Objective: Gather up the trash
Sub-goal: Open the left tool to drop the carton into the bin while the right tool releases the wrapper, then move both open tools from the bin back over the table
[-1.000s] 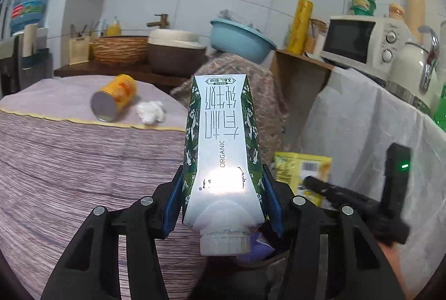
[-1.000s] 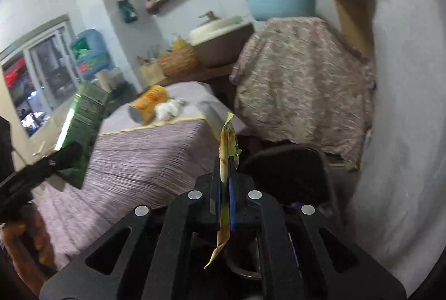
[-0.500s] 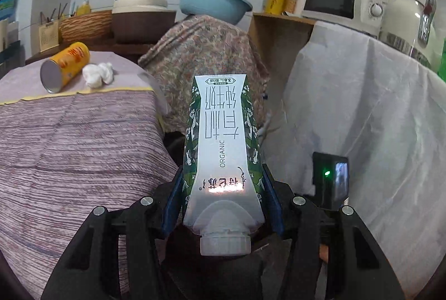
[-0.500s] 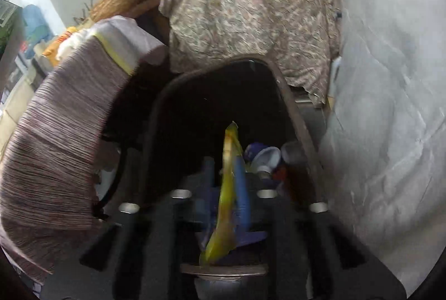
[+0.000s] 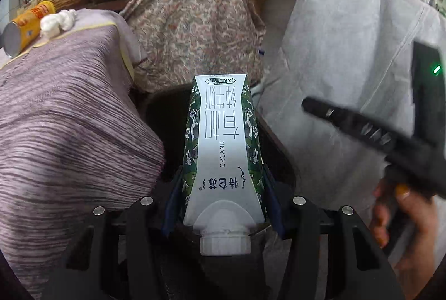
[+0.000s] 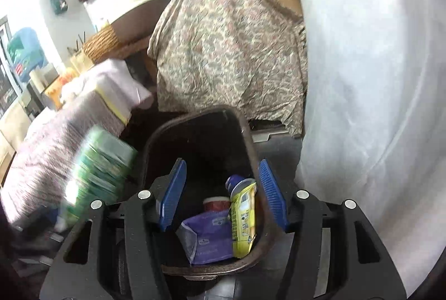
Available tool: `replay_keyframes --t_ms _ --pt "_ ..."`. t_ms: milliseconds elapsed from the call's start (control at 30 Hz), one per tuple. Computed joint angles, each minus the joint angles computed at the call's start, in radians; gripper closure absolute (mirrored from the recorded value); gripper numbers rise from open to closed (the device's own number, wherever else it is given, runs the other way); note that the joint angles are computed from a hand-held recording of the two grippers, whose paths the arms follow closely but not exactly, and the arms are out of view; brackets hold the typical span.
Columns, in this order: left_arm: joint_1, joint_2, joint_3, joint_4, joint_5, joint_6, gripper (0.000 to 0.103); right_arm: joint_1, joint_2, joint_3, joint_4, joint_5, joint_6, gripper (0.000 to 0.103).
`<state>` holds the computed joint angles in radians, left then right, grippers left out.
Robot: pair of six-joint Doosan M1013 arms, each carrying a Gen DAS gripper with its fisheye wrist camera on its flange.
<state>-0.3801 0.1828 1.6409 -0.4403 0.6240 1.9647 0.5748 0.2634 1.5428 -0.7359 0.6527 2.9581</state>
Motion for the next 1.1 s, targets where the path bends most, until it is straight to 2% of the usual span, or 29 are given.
replay_keyframes --t_ms 133,333,467,600,800,967,1100 --pt "-0.012 0.034 -0.018 0.040 0.024 -0.031 0.052 0.000 -0.021 0.005 -0.033 -0.023 0.048 0.043" --pt "-0.036 0.089 -0.052 0.114 0.061 -0.072 0.051 0.009 -0.033 -0.003 -0.063 -0.014 0.060 0.043" --pt "-0.041 0.097 -0.055 0.130 0.055 -0.082 0.031 0.016 -0.035 -0.008 -0.071 -0.006 0.048 0.043" --pt "-0.043 0.078 -0.035 0.125 0.038 -0.061 0.029 0.017 -0.042 -0.006 -0.086 -0.007 0.059 0.043" --pt "-0.042 0.025 0.010 0.054 -0.012 0.021 0.026 0.013 -0.042 -0.013 -0.088 -0.010 0.055 0.042" --pt "-0.039 -0.023 0.033 0.024 -0.019 0.058 0.025 0.011 -0.034 -0.024 -0.066 -0.021 0.034 0.042" --pt "-0.019 -0.062 0.051 -0.027 -0.028 0.120 0.025 0.007 -0.025 -0.040 -0.030 -0.033 -0.012 0.042"
